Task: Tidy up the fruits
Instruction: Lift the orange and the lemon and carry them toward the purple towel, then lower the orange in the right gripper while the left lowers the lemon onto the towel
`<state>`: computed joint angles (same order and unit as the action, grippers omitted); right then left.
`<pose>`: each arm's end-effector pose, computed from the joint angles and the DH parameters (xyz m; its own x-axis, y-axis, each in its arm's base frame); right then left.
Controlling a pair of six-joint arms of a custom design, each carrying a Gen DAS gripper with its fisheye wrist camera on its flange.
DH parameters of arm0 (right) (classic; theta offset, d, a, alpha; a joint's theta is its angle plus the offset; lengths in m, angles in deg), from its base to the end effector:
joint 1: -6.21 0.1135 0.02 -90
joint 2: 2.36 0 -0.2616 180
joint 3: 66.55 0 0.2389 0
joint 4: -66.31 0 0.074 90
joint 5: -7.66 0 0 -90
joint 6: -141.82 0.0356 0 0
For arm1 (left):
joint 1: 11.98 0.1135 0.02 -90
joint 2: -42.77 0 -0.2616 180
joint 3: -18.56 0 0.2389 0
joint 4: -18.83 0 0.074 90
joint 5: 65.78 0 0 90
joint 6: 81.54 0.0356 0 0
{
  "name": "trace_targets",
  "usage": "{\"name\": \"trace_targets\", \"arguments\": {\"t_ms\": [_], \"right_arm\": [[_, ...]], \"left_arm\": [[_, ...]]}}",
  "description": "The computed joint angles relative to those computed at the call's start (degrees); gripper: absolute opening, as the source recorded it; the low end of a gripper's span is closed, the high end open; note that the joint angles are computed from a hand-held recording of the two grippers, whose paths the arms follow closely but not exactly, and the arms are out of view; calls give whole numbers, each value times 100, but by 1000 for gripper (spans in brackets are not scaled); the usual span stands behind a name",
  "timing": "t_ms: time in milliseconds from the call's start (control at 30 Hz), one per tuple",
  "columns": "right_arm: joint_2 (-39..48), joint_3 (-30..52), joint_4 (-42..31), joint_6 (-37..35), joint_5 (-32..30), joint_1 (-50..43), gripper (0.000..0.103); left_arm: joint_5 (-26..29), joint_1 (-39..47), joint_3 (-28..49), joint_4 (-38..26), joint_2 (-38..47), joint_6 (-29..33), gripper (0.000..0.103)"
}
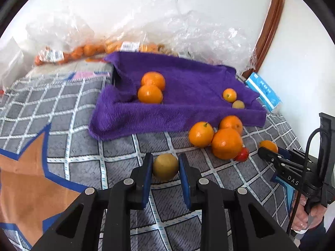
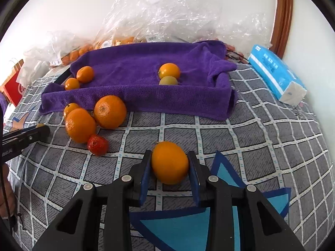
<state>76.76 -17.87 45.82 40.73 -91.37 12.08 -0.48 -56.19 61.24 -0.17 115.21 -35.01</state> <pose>0.2435 0.0307 0.1646 -0.7195 -0.2649 -0.6419 -0.3442 0.9389 -0.0017 0.1670 -0.1417 0.1644 -0.6912 -0.1996 -0.6946 -0.0544 0.9727 -0.2255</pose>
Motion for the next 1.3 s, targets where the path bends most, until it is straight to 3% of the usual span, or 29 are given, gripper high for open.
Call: {"name": "trace_targets", "arguments": {"t_ms": [233, 300, 733, 933, 1100, 1300], "right_arm": [[-271, -168, 174, 152, -404, -382, 33], [-336, -211, 238, 235, -429, -474, 33], [-910, -408, 129, 548, -94, -71, 33], [-1036, -93, -205, 752, -54, 125, 33], [-901, 392, -430, 984, -165, 177, 33], [-430, 1053, -430, 1295, -131, 322, 33]], "left_arm": [[-1076, -600, -201, 105, -501, -198, 23], [-1171, -628, -216, 91, -552, -238, 23], [-1331, -585, -238, -25, -703, -437, 23], [-1271, -478, 145, -827, -945, -597, 23], [-1097, -192, 810, -1533, -1222, -204, 23], [-792, 364, 1395, -1604, -1011, 437, 23]]}}
